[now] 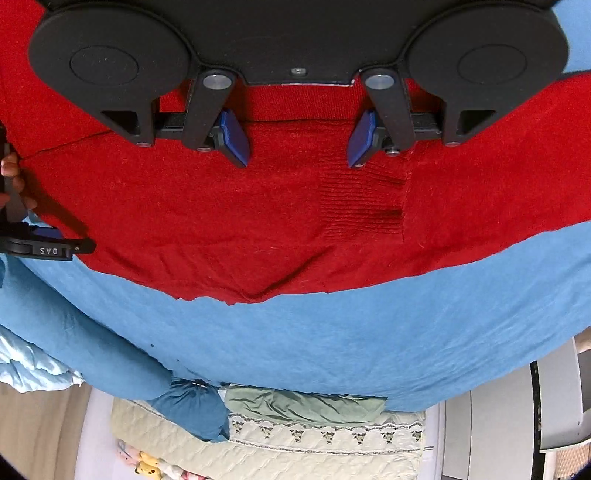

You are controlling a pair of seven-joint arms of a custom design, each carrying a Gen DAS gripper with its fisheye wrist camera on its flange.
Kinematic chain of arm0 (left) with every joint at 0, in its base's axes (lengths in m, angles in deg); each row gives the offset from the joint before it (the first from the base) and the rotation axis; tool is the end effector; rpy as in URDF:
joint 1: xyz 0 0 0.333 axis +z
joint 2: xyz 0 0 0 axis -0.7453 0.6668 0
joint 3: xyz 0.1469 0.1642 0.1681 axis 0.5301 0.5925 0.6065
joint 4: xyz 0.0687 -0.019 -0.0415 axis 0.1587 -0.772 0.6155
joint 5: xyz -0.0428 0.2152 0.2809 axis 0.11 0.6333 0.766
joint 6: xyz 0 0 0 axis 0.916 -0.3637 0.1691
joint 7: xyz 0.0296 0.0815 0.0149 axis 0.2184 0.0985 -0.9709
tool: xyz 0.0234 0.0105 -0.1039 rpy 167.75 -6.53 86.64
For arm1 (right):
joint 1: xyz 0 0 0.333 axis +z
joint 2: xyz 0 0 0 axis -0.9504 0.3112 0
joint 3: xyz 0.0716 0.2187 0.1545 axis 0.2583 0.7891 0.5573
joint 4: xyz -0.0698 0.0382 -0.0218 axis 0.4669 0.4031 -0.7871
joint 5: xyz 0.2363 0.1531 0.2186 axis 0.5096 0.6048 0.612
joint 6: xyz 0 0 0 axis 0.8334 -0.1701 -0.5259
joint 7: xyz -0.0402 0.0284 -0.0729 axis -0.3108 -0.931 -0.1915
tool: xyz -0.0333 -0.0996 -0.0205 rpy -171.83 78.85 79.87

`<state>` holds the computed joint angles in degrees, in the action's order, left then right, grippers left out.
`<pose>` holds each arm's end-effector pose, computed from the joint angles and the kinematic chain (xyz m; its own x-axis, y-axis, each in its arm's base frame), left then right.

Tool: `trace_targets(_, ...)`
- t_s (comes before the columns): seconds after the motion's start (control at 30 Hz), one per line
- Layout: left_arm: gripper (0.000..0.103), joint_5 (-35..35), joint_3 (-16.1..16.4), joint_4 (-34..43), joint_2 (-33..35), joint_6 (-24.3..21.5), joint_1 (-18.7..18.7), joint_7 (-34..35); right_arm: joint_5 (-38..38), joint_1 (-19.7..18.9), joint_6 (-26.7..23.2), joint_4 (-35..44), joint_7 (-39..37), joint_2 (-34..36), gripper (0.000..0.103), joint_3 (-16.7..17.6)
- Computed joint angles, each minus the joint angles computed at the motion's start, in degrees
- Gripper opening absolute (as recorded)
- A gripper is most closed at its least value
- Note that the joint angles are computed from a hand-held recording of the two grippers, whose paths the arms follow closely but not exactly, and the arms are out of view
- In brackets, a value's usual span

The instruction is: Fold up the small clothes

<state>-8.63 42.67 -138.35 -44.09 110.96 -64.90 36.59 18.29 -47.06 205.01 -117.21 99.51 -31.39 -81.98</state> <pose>0.5228 -0.2759 0.4478 0.0293 -0.9916 0.1261 -0.6807 -0.1122 -0.7240 0.6267 0.2082 0.4168 0.0402 -0.9942 -0.0998 -0.6500 0.0499 -0.7583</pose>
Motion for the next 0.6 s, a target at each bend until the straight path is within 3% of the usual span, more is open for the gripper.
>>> trace_targets(0.13, 0.064, 1.2, -0.1, -1.0, -2.1, -1.7, -0.4, -1.4, 0.1, -0.7, -4.8, 3.2, -3.3, 0.3, 0.103, 1.6)
trace_targets(0.17, 0.064, 2.7, -0.2, -2.1, -3.5, -2.2, -0.4, -2.9, -0.8, -0.2, -3.7, 1.5, -2.0, -1.3, 0.103, 0.9)
trace_targets(0.23, 0.064, 5.5, -1.1, -4.7, -7.3, -2.3, 0.2, -5.7, -3.5, 0.5, 4.1, -4.6, 0.7, -5.6, 0.103, -0.5)
trace_targets(0.27, 0.064, 6.1, -1.7, -6.3, -9.5, -2.1, 0.9, -6.4, -6.2, 2.7, 6.1, -7.1, 2.9, -8.2, 0.103, -3.0)
trace_targets(0.33, 0.065, 6.3, -3.3, -8.8, -14.1, -3.9, 2.0, -6.9, -11.5, 5.2, 6.5, -10.6, 5.8, -13.0, 0.103, -5.0)
trace_targets(0.4, 0.085, 4.6, -4.8, -10.9, -19.1, -6.8, 3.0, -6.4, -16.2, 5.6, 6.7, -14.3, 7.3, -18.2, 0.103, -4.4)
trace_targets(0.47, 0.103, 2.4, -5.5, -13.5, -24.3, -7.7, 4.1, -6.0, -11.7, 4.5, 4.3, -17.6, 2.7, -23.1, 0.103, -0.6)
trace_targets(0.53, 0.103, 2.3, -5.8, -16.9, -29.5, -5.9, 5.7, -6.9, -0.8, 4.7, 1.3, -19.0, -6.5, -26.3, 0.103, 2.7)
trace_targets(0.6, 0.103, -1.2, -5.0, -19.5, -33.6, -6.2, 6.4, -5.0, 4.0, 5.2, 0.3, -20.1, -10.1, -28.6, 0.103, 4.9)
